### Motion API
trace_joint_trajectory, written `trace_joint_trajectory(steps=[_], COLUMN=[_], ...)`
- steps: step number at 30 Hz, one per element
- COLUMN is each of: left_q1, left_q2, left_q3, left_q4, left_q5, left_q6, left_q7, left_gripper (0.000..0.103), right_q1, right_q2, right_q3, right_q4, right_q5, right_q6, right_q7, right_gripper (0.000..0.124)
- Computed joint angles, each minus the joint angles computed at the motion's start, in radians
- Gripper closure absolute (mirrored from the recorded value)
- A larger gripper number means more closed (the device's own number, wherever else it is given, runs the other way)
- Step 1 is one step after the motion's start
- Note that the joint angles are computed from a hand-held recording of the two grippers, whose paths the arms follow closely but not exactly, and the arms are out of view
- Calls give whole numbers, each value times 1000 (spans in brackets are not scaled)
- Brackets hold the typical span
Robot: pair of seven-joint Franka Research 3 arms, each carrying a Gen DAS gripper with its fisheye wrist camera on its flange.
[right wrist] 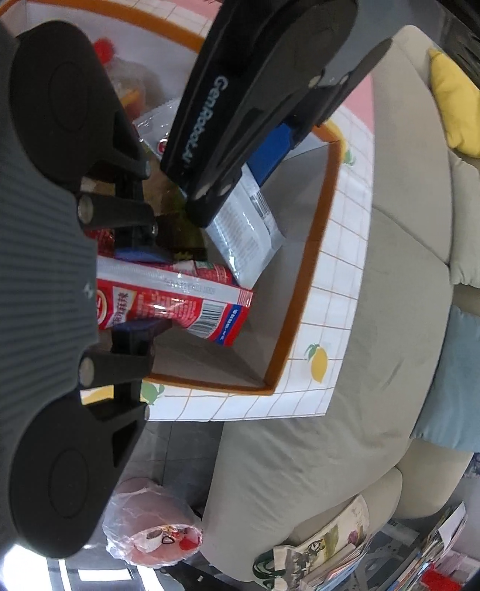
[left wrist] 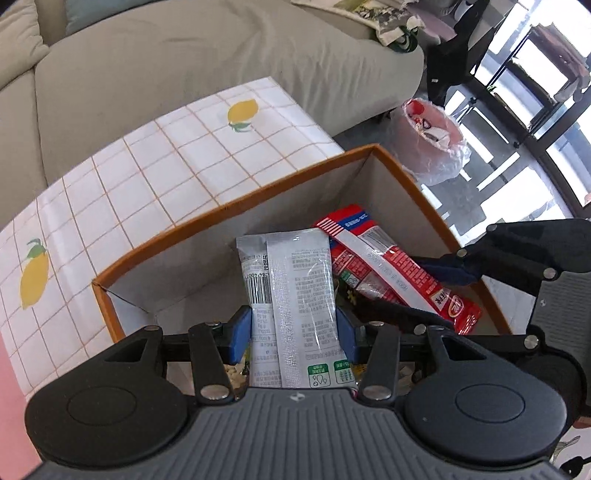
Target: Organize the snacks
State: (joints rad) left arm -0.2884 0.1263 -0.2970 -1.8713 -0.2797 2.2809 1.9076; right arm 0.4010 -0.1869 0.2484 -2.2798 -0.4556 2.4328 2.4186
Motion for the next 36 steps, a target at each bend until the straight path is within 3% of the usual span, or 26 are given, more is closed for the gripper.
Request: trace_joint_trajectory(steps=[5, 11, 20, 28, 36], left_q1=[-2, 1, -3, -8, -57], left_q2=[6, 3, -82, -285, -614], left_q3=[1, 1, 15, 68, 172], left_q4=[0, 24, 1, -124, -393], left_q5=[30, 19, 31, -17, -65], left_q6=[-13, -67, -77, -68, 65], left_q7=[-28, -37, -37, 8, 30], left_gripper=[45, 28, 23, 23, 24], right_q1=[9, 20, 31, 38, 65], right_q2=[16, 16, -22, -89, -138], right_q3=[-5, -2, 11, 37, 149], right_q4=[11, 30, 53, 91, 158], right_q5=[19, 5, 39, 132, 36], right_q6=[-15, -57, -135, -227, -312], right_q7=[-30, -43, -43, 48, 227], right_gripper=[88, 76, 62, 54, 47])
